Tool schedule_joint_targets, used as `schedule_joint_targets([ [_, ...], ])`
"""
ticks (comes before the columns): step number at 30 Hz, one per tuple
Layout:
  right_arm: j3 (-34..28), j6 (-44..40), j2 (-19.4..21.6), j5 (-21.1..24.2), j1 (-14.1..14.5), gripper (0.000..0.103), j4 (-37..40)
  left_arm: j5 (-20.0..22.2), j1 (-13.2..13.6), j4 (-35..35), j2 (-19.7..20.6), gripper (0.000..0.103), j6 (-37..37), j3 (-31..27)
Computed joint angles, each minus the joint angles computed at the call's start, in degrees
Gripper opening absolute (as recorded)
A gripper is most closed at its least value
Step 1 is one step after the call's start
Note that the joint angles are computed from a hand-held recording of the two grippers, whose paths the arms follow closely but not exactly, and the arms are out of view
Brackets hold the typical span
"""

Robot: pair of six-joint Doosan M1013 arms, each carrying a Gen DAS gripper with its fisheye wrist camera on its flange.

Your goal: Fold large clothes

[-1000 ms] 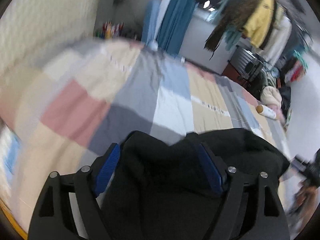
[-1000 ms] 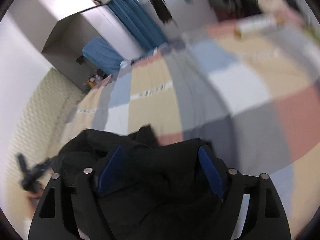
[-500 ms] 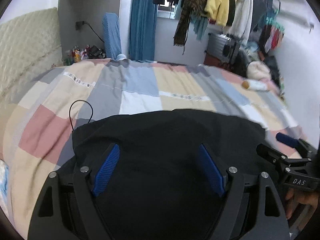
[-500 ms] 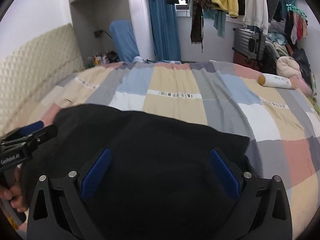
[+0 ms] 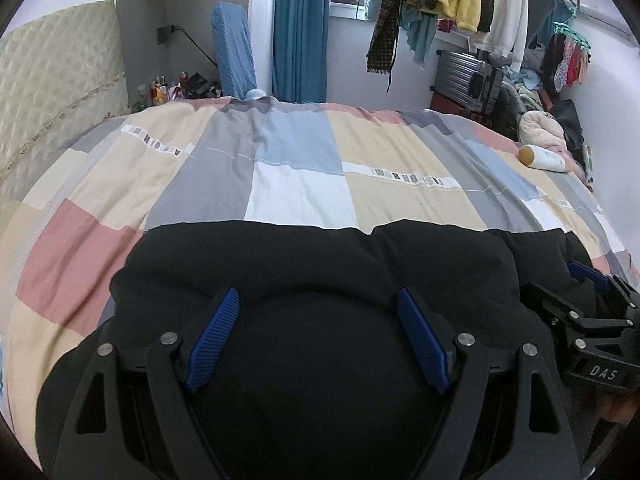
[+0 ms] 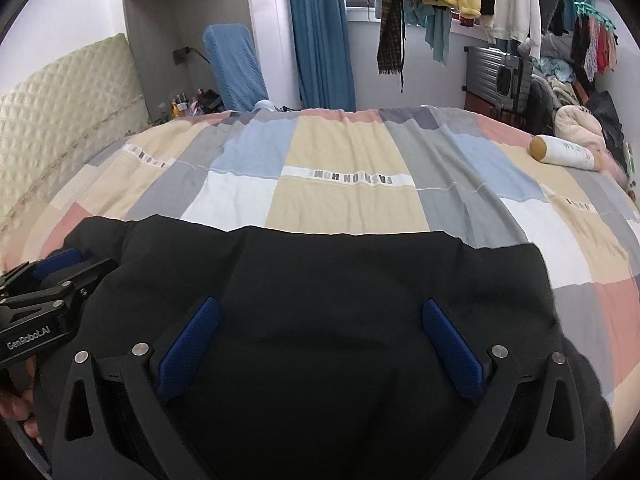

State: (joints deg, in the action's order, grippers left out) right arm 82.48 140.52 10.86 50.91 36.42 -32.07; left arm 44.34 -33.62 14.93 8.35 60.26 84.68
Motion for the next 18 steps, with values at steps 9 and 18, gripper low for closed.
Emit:
schedule_joint_targets([
  [9, 0.27, -2.00, -0.54, -0.42, -0.42, 0.103, 1.85, -0.11, 0.36, 2.65, -1.05, 0.082, -1.90, 0.64],
  [18, 3.37, 0.78, -4.36, 1.03, 0.08, 0.103, -4.64, 1.45, 1.79, 5.98, -3.85, 0.082, -2.34, 3.83],
])
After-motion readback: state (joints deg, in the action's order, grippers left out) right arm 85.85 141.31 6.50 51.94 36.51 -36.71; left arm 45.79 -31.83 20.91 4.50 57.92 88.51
